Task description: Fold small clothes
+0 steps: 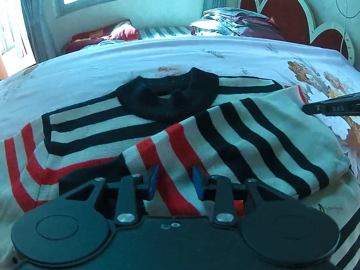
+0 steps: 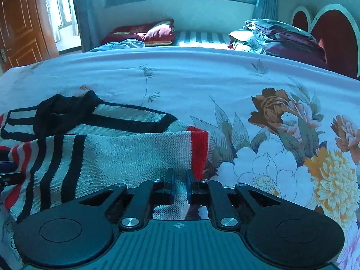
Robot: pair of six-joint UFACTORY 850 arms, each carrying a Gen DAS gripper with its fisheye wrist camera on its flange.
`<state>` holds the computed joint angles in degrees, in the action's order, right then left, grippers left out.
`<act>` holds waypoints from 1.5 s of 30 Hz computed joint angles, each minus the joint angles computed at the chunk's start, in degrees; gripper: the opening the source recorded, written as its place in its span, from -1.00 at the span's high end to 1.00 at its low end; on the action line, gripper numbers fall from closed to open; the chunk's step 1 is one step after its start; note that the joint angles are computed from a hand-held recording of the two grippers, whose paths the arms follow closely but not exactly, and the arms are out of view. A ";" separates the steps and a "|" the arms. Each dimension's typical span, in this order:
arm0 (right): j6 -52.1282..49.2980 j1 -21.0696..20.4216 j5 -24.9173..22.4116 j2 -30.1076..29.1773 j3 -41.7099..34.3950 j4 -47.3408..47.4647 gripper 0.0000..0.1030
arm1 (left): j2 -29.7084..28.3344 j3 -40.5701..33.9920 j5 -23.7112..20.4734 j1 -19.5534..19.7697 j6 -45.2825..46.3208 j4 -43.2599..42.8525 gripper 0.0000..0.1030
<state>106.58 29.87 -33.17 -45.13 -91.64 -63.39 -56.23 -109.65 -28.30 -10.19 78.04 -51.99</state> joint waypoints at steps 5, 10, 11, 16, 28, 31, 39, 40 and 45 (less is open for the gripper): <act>-1.53 1.12 -1.02 0.88 0.74 2.04 0.79 | -0.27 -0.37 -1.07 0.41 0.07 -0.30 0.35; -1.52 3.12 -1.92 2.37 2.87 3.15 0.80 | 0.10 0.07 -0.59 0.25 0.00 0.27 0.36; -1.88 3.71 -2.40 2.64 3.11 3.81 0.80 | 0.52 0.36 -0.37 0.14 -0.71 1.16 0.40; 2.80 6.53 -1.69 5.14 5.80 0.38 0.79 | 4.45 6.51 -1.20 0.61 9.35 -6.85 0.36; 6.22 3.85 2.26 -2.33 -5.84 -8.06 0.79 | 0.69 -0.47 -0.73 3.29 0.91 -3.43 0.40; -1.59 2.38 6.10 -8.59 -15.37 -2.44 0.79 | -1.25 -3.60 -0.79 2.73 0.23 0.02 0.36; 0.28 -0.57 2.56 -9.21 -14.55 1.40 1.00 | -5.17 -9.41 -1.36 3.64 -3.57 4.55 0.28; -2.14 -0.20 -0.80 -9.75 -15.50 2.08 1.00 | -5.05 -9.10 -1.04 3.60 -3.11 4.15 0.28; -0.74 0.96 0.67 -7.72 -13.61 -1.95 1.00 | -0.93 -3.45 1.24 2.44 6.80 -6.52 0.33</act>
<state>105.83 30.84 -32.51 -52.85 -105.26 -65.34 -57.16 -113.10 -27.05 -7.74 84.84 -58.51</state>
